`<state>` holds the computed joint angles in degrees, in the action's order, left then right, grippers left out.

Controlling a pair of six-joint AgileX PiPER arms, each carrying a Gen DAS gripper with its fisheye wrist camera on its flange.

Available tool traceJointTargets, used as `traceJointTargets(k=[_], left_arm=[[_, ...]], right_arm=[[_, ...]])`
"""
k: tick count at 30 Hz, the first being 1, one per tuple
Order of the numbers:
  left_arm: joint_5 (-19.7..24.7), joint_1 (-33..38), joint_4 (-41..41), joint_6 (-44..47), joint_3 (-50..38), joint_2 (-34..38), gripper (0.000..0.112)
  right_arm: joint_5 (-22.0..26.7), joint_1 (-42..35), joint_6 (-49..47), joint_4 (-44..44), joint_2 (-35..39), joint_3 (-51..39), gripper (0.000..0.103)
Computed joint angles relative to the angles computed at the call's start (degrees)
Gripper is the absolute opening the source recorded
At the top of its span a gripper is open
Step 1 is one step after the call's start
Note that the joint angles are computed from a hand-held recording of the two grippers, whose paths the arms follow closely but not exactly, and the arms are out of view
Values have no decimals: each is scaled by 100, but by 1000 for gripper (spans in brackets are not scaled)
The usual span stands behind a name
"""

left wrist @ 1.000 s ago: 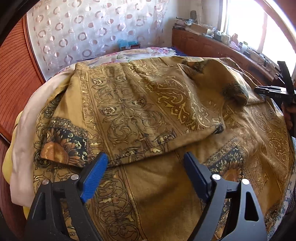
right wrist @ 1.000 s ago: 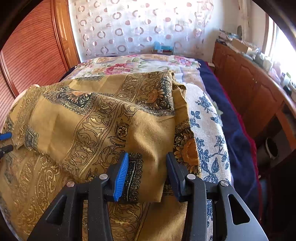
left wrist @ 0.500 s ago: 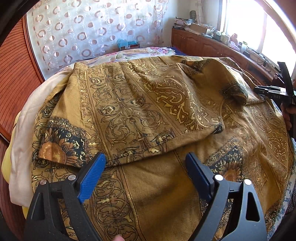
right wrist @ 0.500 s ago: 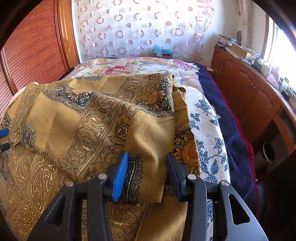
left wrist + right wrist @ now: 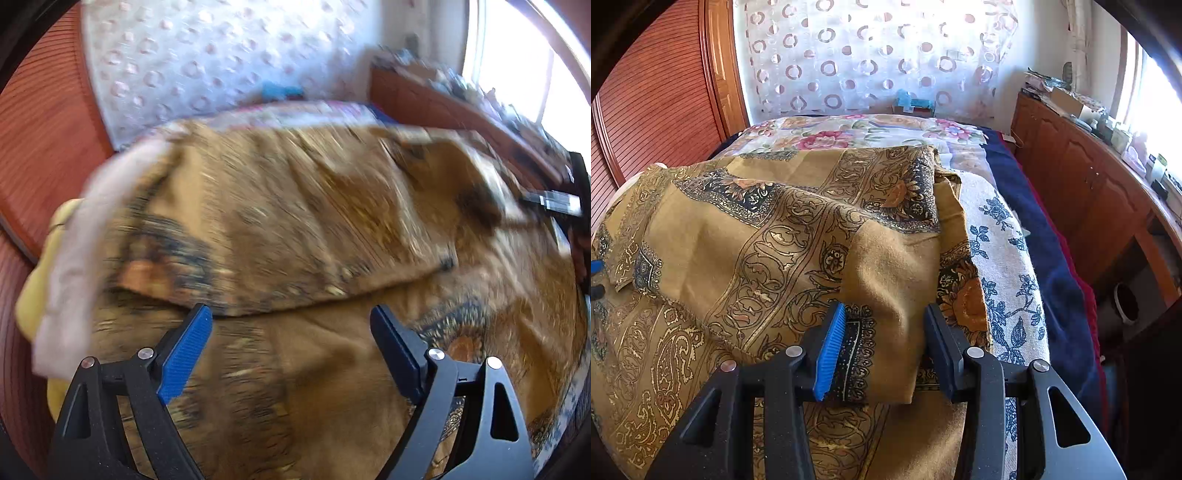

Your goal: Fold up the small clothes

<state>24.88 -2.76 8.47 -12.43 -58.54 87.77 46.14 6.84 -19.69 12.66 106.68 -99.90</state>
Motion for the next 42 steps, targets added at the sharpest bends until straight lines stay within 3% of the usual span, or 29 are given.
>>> traceJointTargets(k=[2, 4, 6, 10, 12, 18, 21, 24, 26, 32, 37, 38, 39, 42], left_arm=[[-282, 201, -334, 123, 266, -317, 89], [-389, 523, -1351, 1009, 385, -510, 88], [-412, 719, -1677, 1362, 403, -564, 81], [-309, 891, -1741, 1411, 204, -374, 65], [-341, 914, -1297, 957, 89, -226, 60], [-229, 975, -252, -18, -198, 119, 59], [-76, 1122, -691, 457, -385, 328, 59], [-217, 1225, -1498, 1344, -286, 281, 57], [-241, 1237, -1985, 1889, -235, 222, 44], [36, 1088, -1112, 1010, -524, 439, 42], [140, 1231, -1537, 1391, -632, 584, 41], [105, 1212, -1515, 1413, -601, 564, 34], [56, 1189, -1500, 1450, -561, 531, 15], [-35, 1210, -2035, 1949, -454, 388, 7]], right_arm=[[0, -4, -7, 8, 1, -1, 46], [-31, 10, 2, -1, -2, 29, 46], [-44, 14, 3, -4, -7, 44, 46], [-47, 10, -10, 7, -9, 49, 46], [-60, 11, -14, 8, -15, 61, 46], [-73, 6, -31, 24, -23, 77, 46], [-89, 7, -38, 27, -28, 91, 46], [-97, 3, -49, 37, -35, 106, 46], [-107, 10, -43, 32, -38, 117, 46], [-132, 2, -69, 50, -49, 141, 46], [-141, 2, -74, 54, -50, 149, 46], [-147, 4, -76, 55, -51, 154, 46], [-147, 4, -76, 55, -51, 154, 46], [-205, 4, -95, 35, -105, 224, 46]])
